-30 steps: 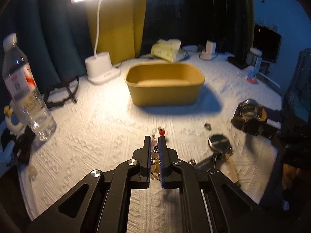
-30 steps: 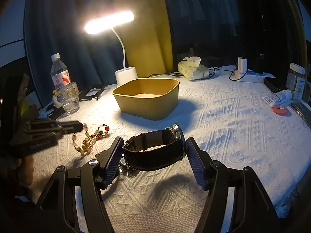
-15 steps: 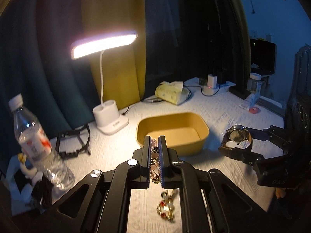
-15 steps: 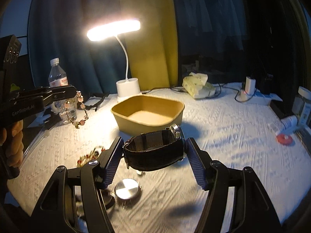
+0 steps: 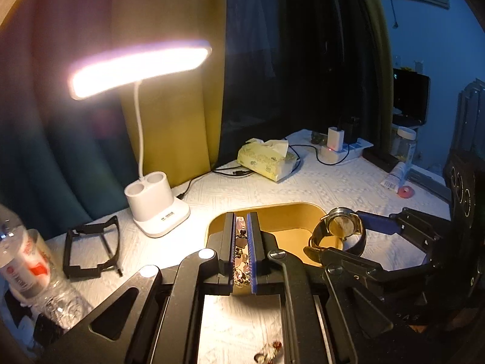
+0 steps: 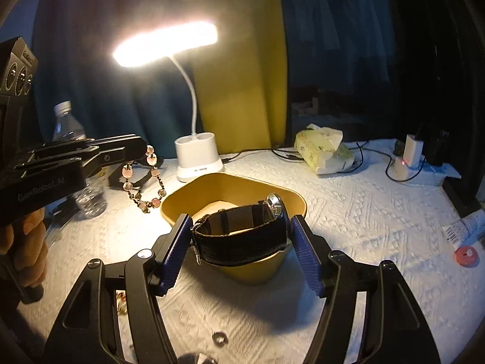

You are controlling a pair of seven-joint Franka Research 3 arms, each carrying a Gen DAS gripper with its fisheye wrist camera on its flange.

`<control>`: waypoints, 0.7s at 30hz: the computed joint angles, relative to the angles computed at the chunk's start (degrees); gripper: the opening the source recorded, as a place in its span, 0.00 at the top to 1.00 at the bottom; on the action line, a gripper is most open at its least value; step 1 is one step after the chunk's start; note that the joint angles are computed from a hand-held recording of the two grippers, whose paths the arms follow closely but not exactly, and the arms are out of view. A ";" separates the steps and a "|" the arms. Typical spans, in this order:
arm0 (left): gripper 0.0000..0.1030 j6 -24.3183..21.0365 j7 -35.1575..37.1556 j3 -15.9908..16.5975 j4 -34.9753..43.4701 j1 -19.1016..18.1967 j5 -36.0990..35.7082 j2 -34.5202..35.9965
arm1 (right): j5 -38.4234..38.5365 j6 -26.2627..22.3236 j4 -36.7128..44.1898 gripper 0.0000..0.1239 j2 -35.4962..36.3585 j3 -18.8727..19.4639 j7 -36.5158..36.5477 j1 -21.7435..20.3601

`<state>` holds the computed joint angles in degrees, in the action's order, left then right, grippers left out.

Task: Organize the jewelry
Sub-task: 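Carry the black-strap watch into the tan box with the right tool while the left tool grips the beaded bracelet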

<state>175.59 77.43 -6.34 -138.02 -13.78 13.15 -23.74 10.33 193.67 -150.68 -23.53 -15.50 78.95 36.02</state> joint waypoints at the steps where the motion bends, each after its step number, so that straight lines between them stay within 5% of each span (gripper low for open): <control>1: 0.92 -0.19 0.20 0.31 0.63 -0.42 -0.32 0.84 | 0.25 -0.59 0.45 0.45 0.37 0.40 0.15 -0.61; 6: 0.92 -0.04 1.16 1.09 2.36 -1.64 -1.99 3.89 | -0.35 -0.05 0.90 0.44 0.66 -1.85 -0.65 1.00; 11: 0.92 -0.58 6.92 6.59 3.61 -8.59 -9.90 6.28 | -0.70 0.71 0.73 0.37 0.71 -0.74 -0.34 -0.40; 14: 0.90 -2.87 7.69 5.05 4.76 -7.19 -11.73 7.02 | -1.00 0.43 0.55 0.36 0.35 -0.12 -0.38 -1.25; 19: 0.54 -1.80 7.05 2.88 3.93 -4.93 -11.75 5.85 | -0.78 0.37 -0.54 0.32 -0.90 1.68 -0.79 -3.14; 21: 0.50 -1.92 6.19 2.19 3.77 -4.05 -11.31 5.27 | -0.68 0.22 -1.06 0.29 -1.64 1.71 -1.01 -3.08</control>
